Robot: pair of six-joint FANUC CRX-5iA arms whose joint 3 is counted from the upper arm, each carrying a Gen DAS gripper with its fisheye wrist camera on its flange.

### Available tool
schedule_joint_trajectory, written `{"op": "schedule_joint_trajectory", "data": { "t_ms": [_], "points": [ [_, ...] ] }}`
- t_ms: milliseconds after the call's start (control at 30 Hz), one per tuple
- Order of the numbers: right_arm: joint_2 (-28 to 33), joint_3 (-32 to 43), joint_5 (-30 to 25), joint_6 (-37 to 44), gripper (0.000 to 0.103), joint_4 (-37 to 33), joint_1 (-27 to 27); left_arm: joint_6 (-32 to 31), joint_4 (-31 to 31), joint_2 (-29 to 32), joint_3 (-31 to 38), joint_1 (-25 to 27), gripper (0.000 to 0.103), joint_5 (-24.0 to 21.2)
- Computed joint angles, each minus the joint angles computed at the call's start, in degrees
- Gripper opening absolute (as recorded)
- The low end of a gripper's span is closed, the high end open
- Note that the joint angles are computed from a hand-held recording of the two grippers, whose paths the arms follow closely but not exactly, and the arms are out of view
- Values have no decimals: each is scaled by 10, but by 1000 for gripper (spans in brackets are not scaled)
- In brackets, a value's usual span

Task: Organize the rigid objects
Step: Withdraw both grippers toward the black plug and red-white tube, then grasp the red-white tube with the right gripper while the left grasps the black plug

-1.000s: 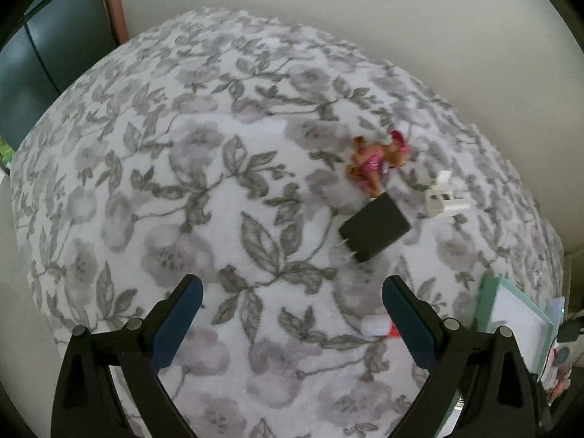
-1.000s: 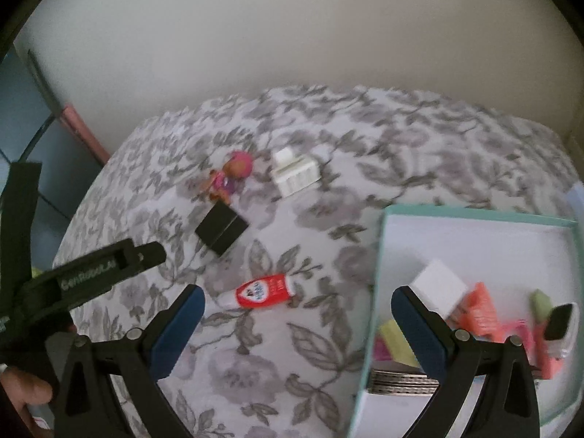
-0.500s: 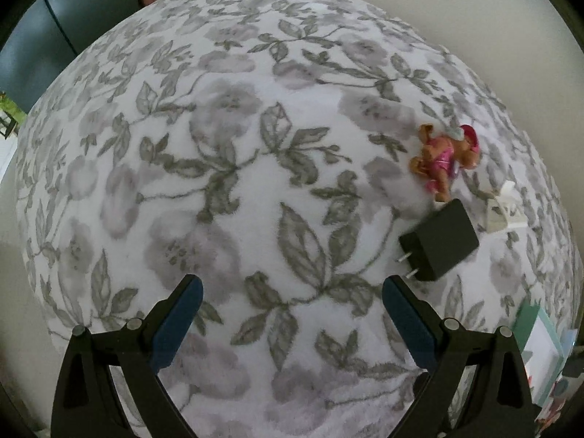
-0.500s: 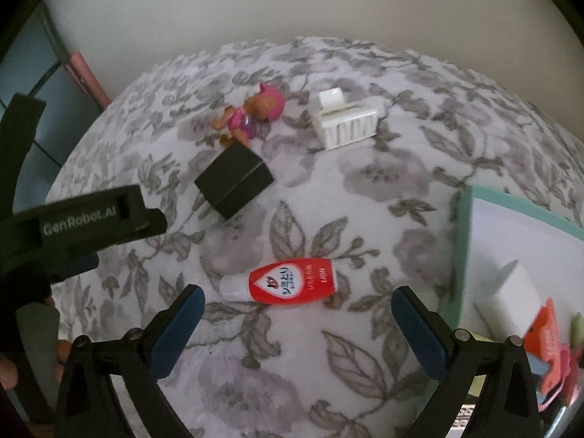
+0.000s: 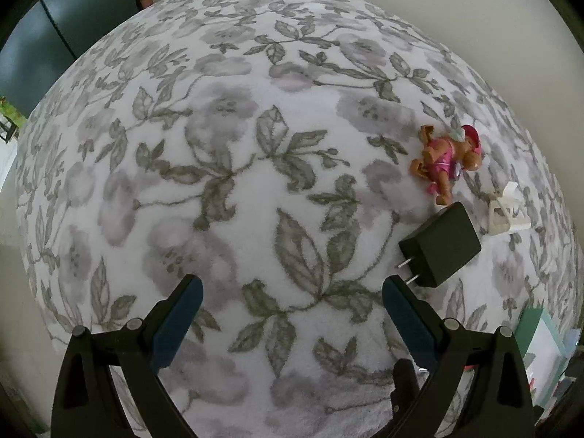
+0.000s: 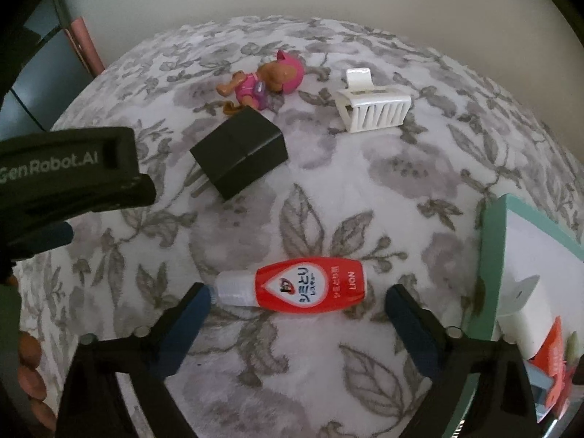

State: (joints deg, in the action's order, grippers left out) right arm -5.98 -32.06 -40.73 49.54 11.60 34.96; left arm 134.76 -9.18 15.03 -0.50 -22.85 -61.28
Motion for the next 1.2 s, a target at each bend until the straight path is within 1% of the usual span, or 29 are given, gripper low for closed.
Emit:
{"op": "schedule_joint_trajectory", "data": {
  "t_ms": [100,267,467,600,733,900,1067,1100,1200],
  "points": [
    [1,0,4,-5,90,-2,-1,-4,-4,5,6,-4,99,-4],
    [-5,2,5,-1,81,-12,-13,-4,-8,9,9,-8,99,-3],
    [-6,9,9,20,81,-38,-28,-4,-11,13,21,-21,99,-12],
    [0,13,13,28,81,-47,-34,-16,-15,19,30,-29,99,2],
    [-14,8,8,26,81,-52,-35,-31,-13,22,38,-38,99,28],
    [-18,11,12,34,81,-68,-53,-54,8,22,34,-39,99,73],
    [-26,9,17,34,81,-80,-75,-65,25,37,44,-38,99,94],
    [-28,9,17,34,80,-82,-79,-80,33,29,26,-30,99,106],
    [-30,9,21,29,81,-81,-89,-85,24,39,35,-35,98,108]
  ]
}}
